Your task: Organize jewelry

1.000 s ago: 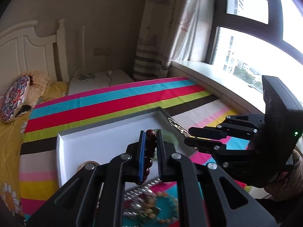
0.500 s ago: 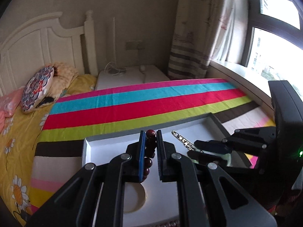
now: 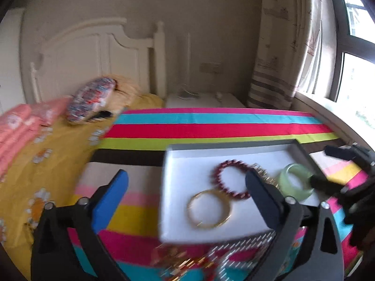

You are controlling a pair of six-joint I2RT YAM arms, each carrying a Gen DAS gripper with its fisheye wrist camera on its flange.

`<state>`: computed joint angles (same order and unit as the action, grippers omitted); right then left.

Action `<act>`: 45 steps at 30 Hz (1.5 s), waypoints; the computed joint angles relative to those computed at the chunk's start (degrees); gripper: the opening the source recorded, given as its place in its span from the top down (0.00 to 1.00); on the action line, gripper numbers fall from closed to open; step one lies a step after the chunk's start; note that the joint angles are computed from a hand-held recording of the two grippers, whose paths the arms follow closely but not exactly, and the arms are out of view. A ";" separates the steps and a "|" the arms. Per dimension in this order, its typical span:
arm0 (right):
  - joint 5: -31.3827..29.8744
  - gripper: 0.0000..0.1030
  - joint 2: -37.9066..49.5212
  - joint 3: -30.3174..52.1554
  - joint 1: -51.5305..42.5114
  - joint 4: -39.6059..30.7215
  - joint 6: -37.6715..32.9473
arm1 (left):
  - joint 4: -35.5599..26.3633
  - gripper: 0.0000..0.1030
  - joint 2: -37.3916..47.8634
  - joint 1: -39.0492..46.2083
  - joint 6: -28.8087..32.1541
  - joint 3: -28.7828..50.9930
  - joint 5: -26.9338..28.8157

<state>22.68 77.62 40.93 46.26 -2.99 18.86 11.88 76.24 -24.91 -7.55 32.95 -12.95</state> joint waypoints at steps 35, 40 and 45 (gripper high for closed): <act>8.39 0.11 -7.29 -11.69 8.66 1.89 11.40 | -10.68 0.55 3.51 10.58 5.62 -3.05 21.67; 8.31 0.11 -6.63 -11.38 9.00 1.84 11.32 | -7.03 0.63 -2.59 8.97 5.96 -7.92 19.49; 7.82 0.11 -6.81 -11.86 9.27 2.93 10.76 | -5.32 0.63 -12.59 11.88 4.91 -13.80 18.34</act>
<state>30.50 70.81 29.08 55.52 -0.07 29.62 6.56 63.65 -13.03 -2.64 19.15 5.39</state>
